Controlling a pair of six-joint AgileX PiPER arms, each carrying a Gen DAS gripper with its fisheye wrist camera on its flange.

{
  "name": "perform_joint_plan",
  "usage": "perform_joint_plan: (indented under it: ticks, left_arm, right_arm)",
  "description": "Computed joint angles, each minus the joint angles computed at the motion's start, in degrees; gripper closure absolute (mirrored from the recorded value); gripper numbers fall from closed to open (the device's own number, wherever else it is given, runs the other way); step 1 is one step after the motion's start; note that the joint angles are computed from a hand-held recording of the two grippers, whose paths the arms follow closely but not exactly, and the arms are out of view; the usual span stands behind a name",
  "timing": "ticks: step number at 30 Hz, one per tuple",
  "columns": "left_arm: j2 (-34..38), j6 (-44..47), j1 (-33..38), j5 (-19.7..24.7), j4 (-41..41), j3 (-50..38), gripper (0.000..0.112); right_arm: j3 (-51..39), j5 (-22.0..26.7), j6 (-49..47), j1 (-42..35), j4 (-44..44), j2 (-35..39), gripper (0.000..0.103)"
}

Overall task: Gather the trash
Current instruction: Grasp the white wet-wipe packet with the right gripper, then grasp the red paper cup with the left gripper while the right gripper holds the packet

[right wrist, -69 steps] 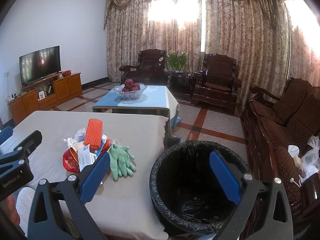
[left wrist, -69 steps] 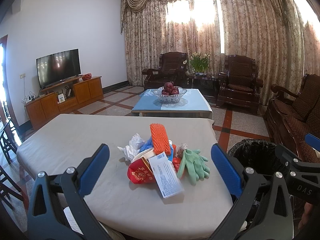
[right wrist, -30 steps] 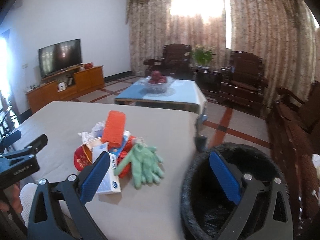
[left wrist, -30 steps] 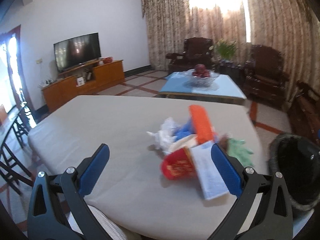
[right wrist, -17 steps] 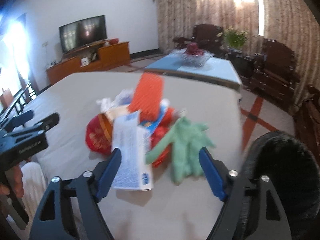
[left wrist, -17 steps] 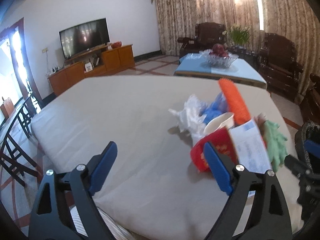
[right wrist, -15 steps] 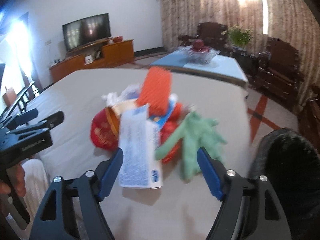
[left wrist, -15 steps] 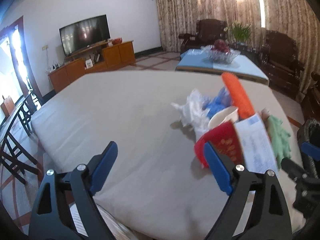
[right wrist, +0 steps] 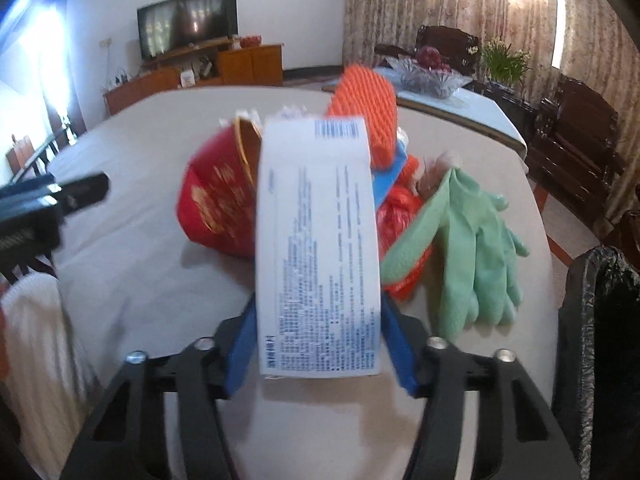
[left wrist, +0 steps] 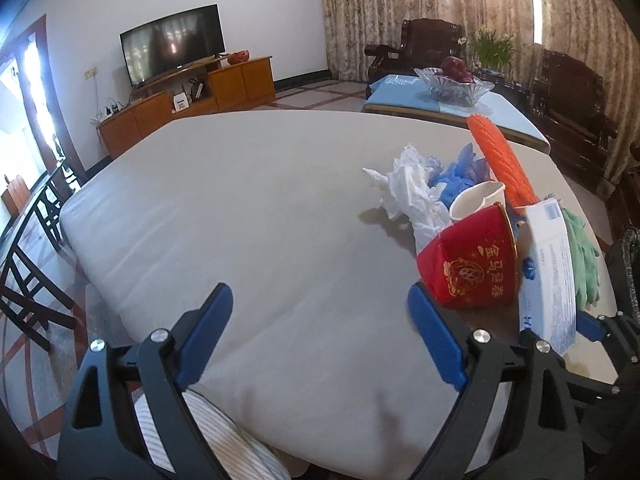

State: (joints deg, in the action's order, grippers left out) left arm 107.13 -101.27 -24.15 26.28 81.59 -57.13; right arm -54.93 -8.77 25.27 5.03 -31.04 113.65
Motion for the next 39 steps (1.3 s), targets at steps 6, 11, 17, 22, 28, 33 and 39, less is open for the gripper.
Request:
perform_joint_plan:
  ticks: [6, 11, 17, 22, 28, 33, 39]
  left_arm:
    - [0.82, 1.49, -0.02, -2.62, -0.66, -0.87, 0.024]
    - [1.37, 1.78, -1.28, -2.88, -0.16, -2.07, 0.024]
    - [2.39, 4.11, -2.93, -5.02, -2.82, -5.45, 0.021]
    - [6.27, 8.19, -6.03, -3.30, -6.95, -11.77, 0.019]
    - [12.45, 12.73, -8.42, 0.72, -11.63, -20.39, 0.019]
    - [14.79, 18.37, -7.78, 2.32, -17.87, -23.60, 0.019]
    - [12.05, 14.81, -5.66, -0.98, -15.81, -18.61, 0.026]
  right_arm:
    - [2.84, -3.42, 19.50, -2.82, -20.51, -4.51, 0.049]
    - [6.13, -4.28, 26.69, -5.67, -27.39, -10.14, 0.049]
    - [7.56, -2.95, 24.57, -8.51, -25.91, -13.25, 0.049]
    - [6.63, -2.35, 25.69, -11.26, -27.31, -12.95, 0.049]
    - [5.21, -2.49, 31.55, -13.88, -32.77, -11.90, 0.049]
    - [5.11, -3.53, 31.94, -14.88, -33.78, -11.28, 0.049]
    - [4.73, -3.71, 33.60, -14.70, -35.72, -10.68, 0.049]
